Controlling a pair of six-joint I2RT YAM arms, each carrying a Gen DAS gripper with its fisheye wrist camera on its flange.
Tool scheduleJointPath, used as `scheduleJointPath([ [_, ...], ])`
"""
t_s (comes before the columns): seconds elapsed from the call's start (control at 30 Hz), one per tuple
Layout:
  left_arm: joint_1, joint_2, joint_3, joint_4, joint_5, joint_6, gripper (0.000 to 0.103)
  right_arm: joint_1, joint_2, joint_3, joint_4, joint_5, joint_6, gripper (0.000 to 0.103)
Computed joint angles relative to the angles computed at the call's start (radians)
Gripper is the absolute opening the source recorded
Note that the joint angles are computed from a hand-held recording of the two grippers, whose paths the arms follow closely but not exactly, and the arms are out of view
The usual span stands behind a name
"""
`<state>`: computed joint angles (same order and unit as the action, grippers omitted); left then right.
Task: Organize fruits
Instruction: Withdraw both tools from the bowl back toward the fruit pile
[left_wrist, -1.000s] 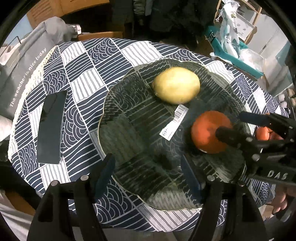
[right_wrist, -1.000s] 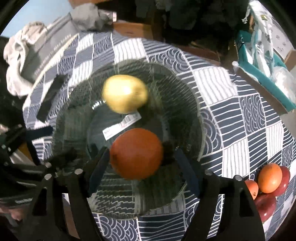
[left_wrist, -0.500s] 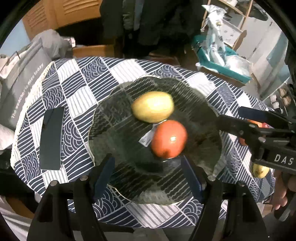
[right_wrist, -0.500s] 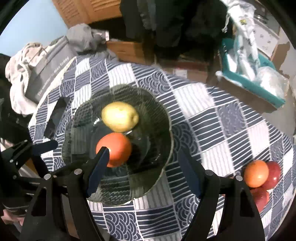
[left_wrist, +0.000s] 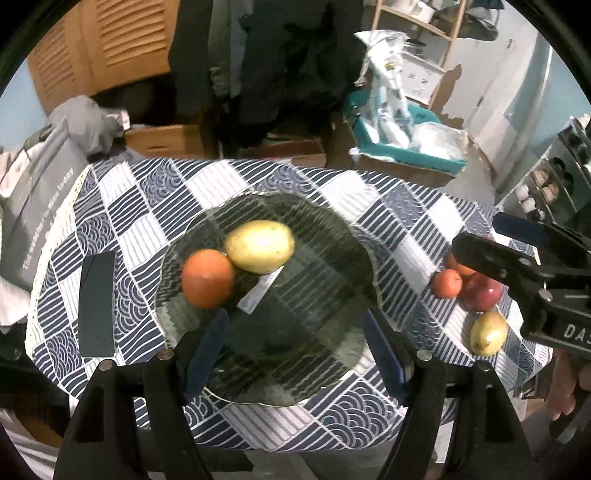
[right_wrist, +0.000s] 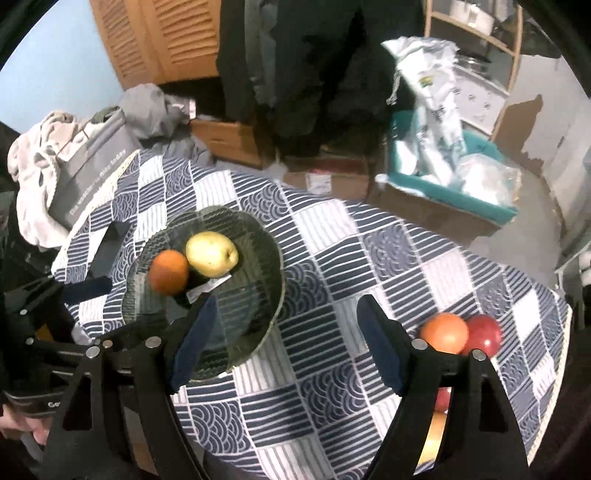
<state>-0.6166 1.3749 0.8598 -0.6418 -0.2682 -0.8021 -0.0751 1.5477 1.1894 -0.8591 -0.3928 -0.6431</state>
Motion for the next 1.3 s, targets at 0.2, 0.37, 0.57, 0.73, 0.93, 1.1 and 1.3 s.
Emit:
scheduleJointPath([
  [0.2, -0.078, 0.036, 0.084, -0.038, -0.033, 0.009, 0.081, -0.103, -0.045, 0.022, -0.047, -0.045, -0.06, 0.085],
  [0.37, -0.133, 0.081, 0.147, -0.052, -0.041, 0.005, 0.082, -0.205, -0.031, 0.075, -0.101, -0.067, -0.103, 0.085],
  [0.57, -0.19, 0.145, 0.227, -0.067, -0.045, -0.003, 0.082, -0.308, -0.012, 0.126, -0.139, -0.094, -0.149, 0.085],
  [0.73, -0.232, 0.19, 0.276, -0.067, -0.061, 0.0, 0.082, -0.378, 0.009, 0.161, -0.161, -0.114, -0.18, 0.085],
  [0.93, -0.262, 0.268, 0.341, -0.062, -0.036, 0.009, 0.086, -0.452, 0.044, 0.175, -0.152, -0.097, -0.208, 0.085],
  [1.1, -0.287, 0.344, 0.422, -0.088, -0.044, 0.032, 0.086, -0.503, 0.078, 0.182, -0.138, -0.082, -0.23, 0.085],
  [1.3, -0.308, 0.439, 0.492, -0.093, -0.038, 0.057, 0.086, -0.542, 0.134, 0.176, -0.109, -0.041, -0.248, 0.085],
])
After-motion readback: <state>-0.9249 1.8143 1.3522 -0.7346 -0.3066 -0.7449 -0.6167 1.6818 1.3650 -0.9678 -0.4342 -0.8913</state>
